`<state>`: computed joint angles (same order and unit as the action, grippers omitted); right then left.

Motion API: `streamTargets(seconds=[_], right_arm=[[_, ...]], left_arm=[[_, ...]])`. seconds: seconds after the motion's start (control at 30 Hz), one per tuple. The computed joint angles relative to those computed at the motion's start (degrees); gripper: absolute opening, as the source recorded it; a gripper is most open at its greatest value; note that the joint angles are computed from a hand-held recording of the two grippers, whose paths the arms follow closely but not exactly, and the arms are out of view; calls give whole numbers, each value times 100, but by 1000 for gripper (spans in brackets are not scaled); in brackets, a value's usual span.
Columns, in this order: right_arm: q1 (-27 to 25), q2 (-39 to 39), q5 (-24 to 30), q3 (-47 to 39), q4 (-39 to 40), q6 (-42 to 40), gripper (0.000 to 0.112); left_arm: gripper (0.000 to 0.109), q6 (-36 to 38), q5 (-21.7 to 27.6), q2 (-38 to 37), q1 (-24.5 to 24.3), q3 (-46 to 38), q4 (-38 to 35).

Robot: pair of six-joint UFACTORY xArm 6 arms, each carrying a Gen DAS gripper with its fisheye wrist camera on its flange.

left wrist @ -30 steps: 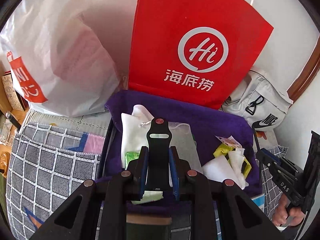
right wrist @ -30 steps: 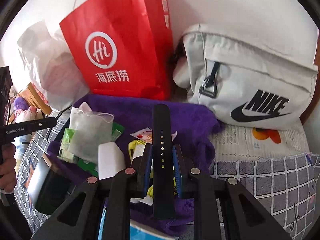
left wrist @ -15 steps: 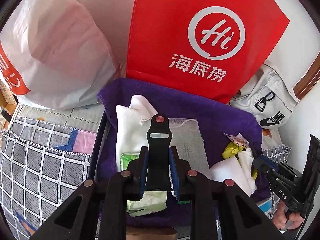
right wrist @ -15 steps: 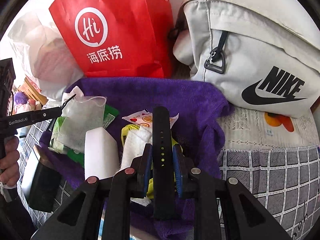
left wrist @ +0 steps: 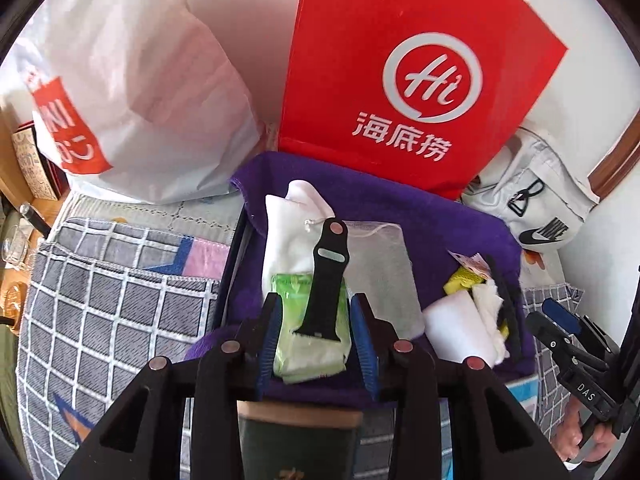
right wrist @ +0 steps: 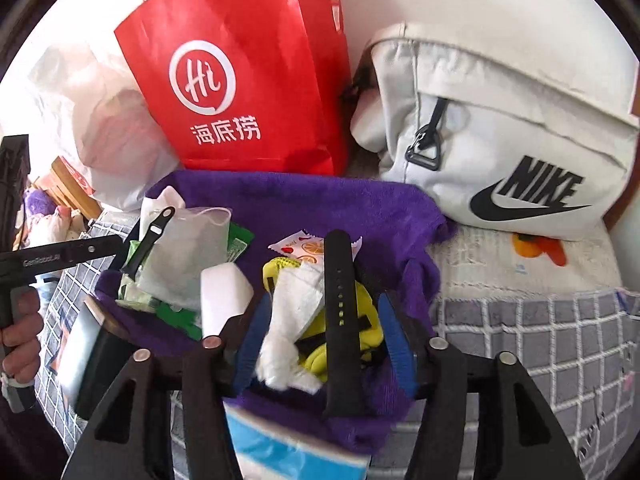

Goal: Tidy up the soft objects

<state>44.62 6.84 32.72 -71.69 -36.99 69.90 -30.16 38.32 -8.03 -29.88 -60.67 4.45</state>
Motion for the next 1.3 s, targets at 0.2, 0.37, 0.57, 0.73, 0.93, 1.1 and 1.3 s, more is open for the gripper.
streamTargets(seconds=[0.2,0.37,0.57,0.73,0.93,1.1,1.3], right_arm=[[602,-425,1141,-49,-605,753,71],[1151,-966,1767,225,-770,1348,71],[2236,-1404,2959,333,-1112,2073,87],[3164,-1574,3739,343,-1456,2794,99],[4237,-1364,4951,-33,-1729,3399,103],[4823,-1037,5707,-470,-1669,3624,103],[5400,-849,6196,-727,-1661,4038,103]], left_arm=[[52,-815,294,-895,-343,448,900],[66,-1261,538,-1799,-773,861,1221],[75,-1929,992,-2814,-1559,1270,1867],[80,-2755,1609,-3534,-2563,1558,2551],[89,-3716,2677,-4064,-3972,1655,3169],[92,-4523,3736,-4204,-5215,1543,3653],[92,-5456,4767,-4260,-6534,1399,4111]])
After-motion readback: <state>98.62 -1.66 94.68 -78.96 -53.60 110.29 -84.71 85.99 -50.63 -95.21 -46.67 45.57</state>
